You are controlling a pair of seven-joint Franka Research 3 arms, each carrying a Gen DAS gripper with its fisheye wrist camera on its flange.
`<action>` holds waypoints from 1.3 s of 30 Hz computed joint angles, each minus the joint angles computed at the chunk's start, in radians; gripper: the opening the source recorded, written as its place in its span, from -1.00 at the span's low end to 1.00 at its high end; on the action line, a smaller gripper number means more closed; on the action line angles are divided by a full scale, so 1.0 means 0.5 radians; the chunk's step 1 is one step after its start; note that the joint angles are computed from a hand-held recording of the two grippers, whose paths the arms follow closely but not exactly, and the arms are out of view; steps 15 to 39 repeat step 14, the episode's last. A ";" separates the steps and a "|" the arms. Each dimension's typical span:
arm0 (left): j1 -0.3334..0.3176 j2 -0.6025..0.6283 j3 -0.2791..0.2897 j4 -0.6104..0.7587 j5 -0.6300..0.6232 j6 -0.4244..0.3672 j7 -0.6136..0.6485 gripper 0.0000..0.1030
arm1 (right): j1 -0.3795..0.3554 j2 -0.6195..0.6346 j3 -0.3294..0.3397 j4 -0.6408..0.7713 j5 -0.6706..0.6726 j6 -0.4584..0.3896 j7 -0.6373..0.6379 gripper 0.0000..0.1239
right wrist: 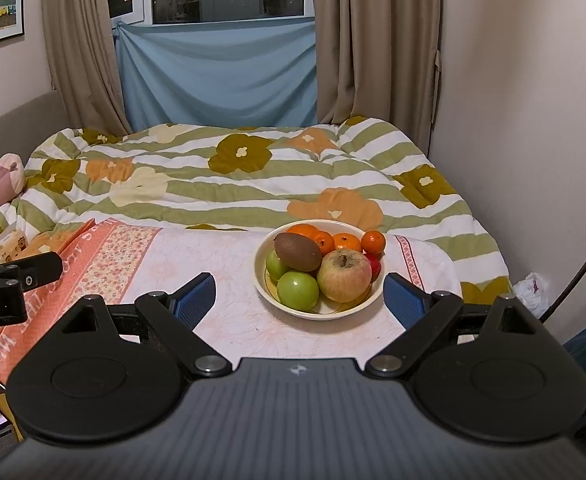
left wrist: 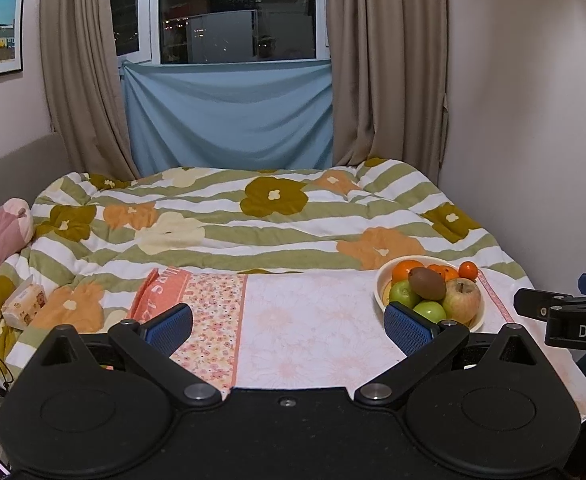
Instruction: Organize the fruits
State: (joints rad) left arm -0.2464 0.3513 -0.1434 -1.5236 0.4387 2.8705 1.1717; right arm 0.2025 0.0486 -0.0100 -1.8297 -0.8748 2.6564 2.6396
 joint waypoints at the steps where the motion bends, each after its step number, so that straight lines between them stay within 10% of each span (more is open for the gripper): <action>1: -0.012 -0.007 0.018 -0.012 0.024 0.014 -0.023 1.00 | 0.003 0.002 0.002 0.001 -0.005 -0.004 0.006 0.66; 39: -0.007 0.014 0.021 0.016 0.021 -0.039 -0.078 1.00 | 0.012 0.027 -0.002 0.009 0.021 -0.006 -0.005 0.66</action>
